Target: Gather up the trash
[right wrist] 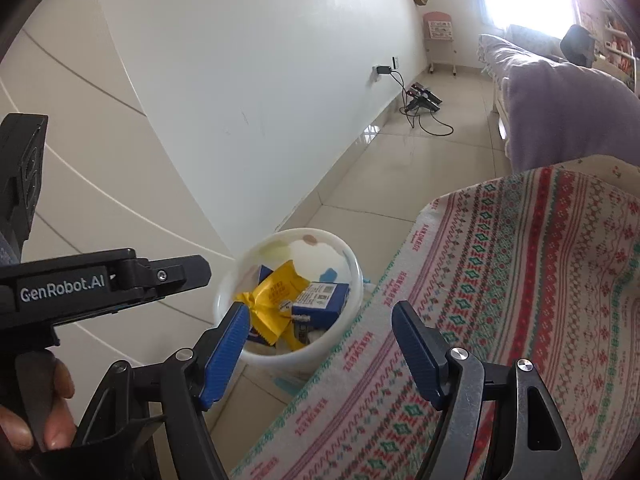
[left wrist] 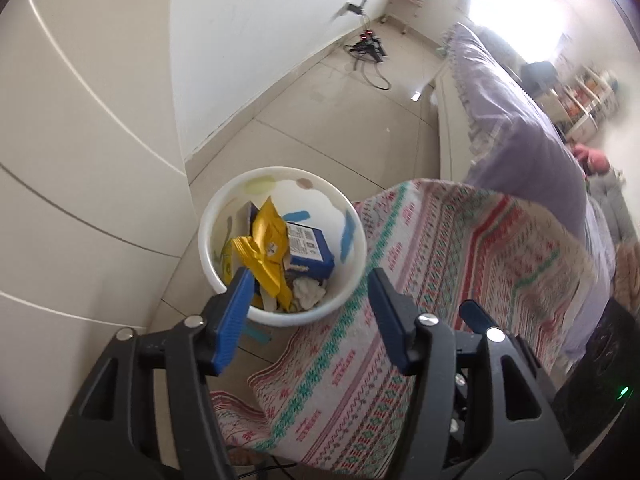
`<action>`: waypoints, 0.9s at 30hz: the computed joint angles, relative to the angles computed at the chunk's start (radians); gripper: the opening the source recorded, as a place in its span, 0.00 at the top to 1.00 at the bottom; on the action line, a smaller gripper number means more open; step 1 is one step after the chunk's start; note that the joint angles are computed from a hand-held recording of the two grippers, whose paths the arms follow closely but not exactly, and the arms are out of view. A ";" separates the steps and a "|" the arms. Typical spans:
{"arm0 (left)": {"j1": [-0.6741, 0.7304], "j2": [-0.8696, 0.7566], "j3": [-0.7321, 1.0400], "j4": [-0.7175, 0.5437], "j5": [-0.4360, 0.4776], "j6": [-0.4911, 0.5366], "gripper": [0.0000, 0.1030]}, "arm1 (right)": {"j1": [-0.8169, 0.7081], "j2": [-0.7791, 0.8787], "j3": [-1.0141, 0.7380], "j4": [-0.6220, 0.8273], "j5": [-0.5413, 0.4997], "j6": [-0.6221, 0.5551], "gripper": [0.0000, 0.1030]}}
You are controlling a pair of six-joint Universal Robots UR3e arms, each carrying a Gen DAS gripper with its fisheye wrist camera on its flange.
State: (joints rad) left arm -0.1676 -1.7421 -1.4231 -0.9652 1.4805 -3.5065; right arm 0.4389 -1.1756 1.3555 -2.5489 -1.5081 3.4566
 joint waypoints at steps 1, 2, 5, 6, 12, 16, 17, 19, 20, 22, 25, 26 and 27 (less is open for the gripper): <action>-0.023 0.021 -0.020 0.007 0.023 0.004 0.35 | -0.004 -0.054 0.051 0.002 0.010 0.007 0.27; -0.055 0.051 -0.048 0.017 0.055 0.004 0.34 | -0.004 -0.106 0.103 0.001 0.007 0.013 0.27; -0.150 0.116 -0.109 0.032 0.152 -0.031 0.33 | 0.004 -0.278 0.259 0.016 -0.028 0.026 0.26; -0.193 0.142 -0.127 0.031 0.190 -0.051 0.31 | 0.008 -0.329 0.302 0.025 -0.043 0.028 0.26; -0.458 0.187 -0.120 -0.024 0.449 -0.163 0.16 | -0.020 -0.773 0.605 0.157 -0.087 0.060 0.23; -0.623 0.171 -0.065 -0.107 0.597 -0.235 0.10 | 0.020 -0.989 0.665 0.281 -0.208 0.112 0.23; -0.656 0.168 -0.054 -0.124 0.631 -0.257 0.08 | 0.033 -1.037 0.673 0.309 -0.229 0.122 0.22; -0.719 0.161 -0.022 -0.169 0.692 -0.302 0.07 | 0.078 -1.100 0.671 0.355 -0.287 0.150 0.21; -0.749 0.158 -0.003 -0.193 0.719 -0.322 0.07 | 0.108 -1.116 0.663 0.374 -0.320 0.166 0.21; -0.806 0.139 0.038 -0.229 0.764 -0.359 0.06 | 0.193 -1.140 0.642 0.417 -0.403 0.213 0.20; -0.871 0.111 0.101 -0.278 0.819 -0.388 0.03 | 0.323 -1.138 0.609 0.470 -0.519 0.294 0.20; -0.888 0.100 0.120 -0.297 0.836 -0.402 0.03 | 0.364 -1.128 0.601 0.479 -0.557 0.322 0.19; -0.903 0.093 0.140 -0.310 0.852 -0.407 0.03 | 0.424 -1.112 0.590 0.498 -0.616 0.366 0.19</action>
